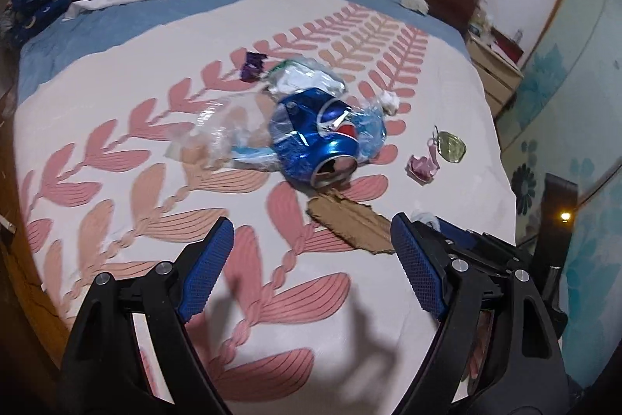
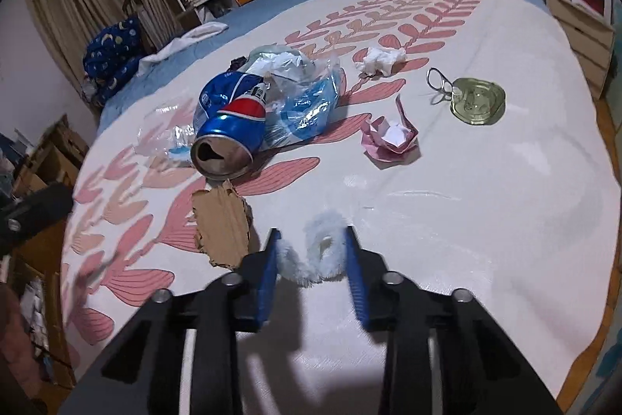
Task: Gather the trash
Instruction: 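Grasp the brown cardboard strip with the left tool while the right tool grasps a white tissue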
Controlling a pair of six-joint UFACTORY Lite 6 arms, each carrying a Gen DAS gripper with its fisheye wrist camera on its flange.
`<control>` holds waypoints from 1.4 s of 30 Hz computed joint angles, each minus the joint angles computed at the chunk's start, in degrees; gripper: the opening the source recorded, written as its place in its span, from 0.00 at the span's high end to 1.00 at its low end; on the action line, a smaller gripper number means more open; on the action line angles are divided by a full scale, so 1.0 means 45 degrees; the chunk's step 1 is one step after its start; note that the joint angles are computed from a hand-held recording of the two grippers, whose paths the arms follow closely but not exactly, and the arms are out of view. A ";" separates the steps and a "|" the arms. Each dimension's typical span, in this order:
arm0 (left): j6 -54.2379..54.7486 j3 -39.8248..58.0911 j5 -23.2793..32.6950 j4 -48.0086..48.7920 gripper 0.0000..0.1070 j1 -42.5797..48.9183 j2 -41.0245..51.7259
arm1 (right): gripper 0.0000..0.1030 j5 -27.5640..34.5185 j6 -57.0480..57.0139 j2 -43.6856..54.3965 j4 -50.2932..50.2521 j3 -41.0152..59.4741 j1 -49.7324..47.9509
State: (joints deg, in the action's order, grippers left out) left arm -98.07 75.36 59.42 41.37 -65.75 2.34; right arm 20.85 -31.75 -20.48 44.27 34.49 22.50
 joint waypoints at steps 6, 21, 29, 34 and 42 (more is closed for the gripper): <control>0.0818 0.0730 -0.1149 -0.0824 0.23 0.0873 0.1233 | 0.84 0.1956 -0.2511 -0.1499 0.2257 -0.0559 -0.2582; 0.3420 0.5037 -0.1525 -0.2614 0.23 0.1955 0.6244 | 0.84 0.7122 -0.5977 -0.3222 0.2653 -0.1226 -0.8954; 0.3084 0.6068 -0.0424 -0.2205 0.48 0.1717 0.7207 | 0.84 0.8269 -0.6530 -0.3524 0.2518 -0.1182 -1.0135; 0.3059 0.5381 -0.1025 -0.2406 0.59 0.1764 0.6562 | 0.84 0.8808 -0.6386 -0.4000 0.2343 -0.1117 -1.0501; 0.3067 0.5668 -0.0547 -0.2237 0.96 0.1038 0.5892 | 0.84 1.0083 -0.5990 -0.5008 0.2058 -0.0768 -1.1416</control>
